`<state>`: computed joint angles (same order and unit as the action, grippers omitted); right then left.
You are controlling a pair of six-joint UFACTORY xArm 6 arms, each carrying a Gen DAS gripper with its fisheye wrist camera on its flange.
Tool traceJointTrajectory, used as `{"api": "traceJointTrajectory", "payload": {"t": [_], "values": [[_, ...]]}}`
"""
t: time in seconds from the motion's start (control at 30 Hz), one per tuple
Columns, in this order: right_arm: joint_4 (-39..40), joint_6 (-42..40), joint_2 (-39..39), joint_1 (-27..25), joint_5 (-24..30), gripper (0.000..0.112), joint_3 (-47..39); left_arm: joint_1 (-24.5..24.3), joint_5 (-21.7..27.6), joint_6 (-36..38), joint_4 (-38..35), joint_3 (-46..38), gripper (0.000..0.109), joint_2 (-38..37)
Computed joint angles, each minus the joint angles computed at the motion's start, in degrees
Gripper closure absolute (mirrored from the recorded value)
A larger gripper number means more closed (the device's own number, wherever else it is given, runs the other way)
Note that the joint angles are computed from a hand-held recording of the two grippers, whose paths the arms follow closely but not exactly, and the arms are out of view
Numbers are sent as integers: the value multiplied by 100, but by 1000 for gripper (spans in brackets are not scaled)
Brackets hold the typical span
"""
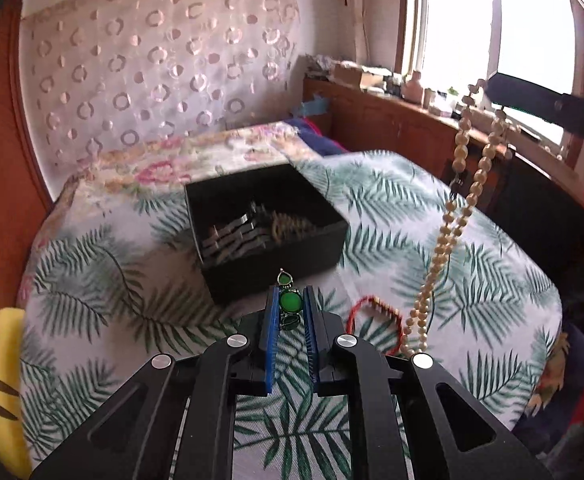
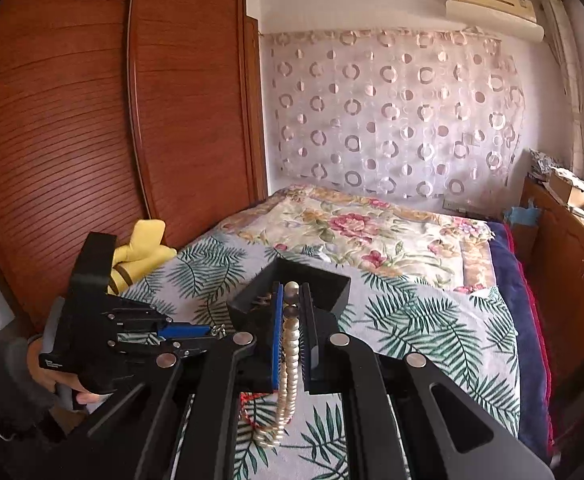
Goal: Organize jewelry
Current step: 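Grasp the green pendant with the left tool while the right tool carries the pearl strand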
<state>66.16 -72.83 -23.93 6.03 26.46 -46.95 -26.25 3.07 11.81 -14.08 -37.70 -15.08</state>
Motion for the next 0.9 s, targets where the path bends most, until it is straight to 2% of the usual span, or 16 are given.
{"api": "traceJointTrajectory", "payload": {"t": [0.37,0.57,0.77,0.9], "values": [[-193,312,453,131,-53,104,-718,199,-93,-514,562,-453,98,36],[-487,631,832,268,-180,104,-1238,316,-124,-637,617,-779,98,169],[-861,1035,1305,366,-259,104,-1819,495,-145,-1165,1129,-1059,98,377],[-971,1136,1393,364,-286,104,-1919,573,-122,-1403,1388,-1176,98,511]]}}
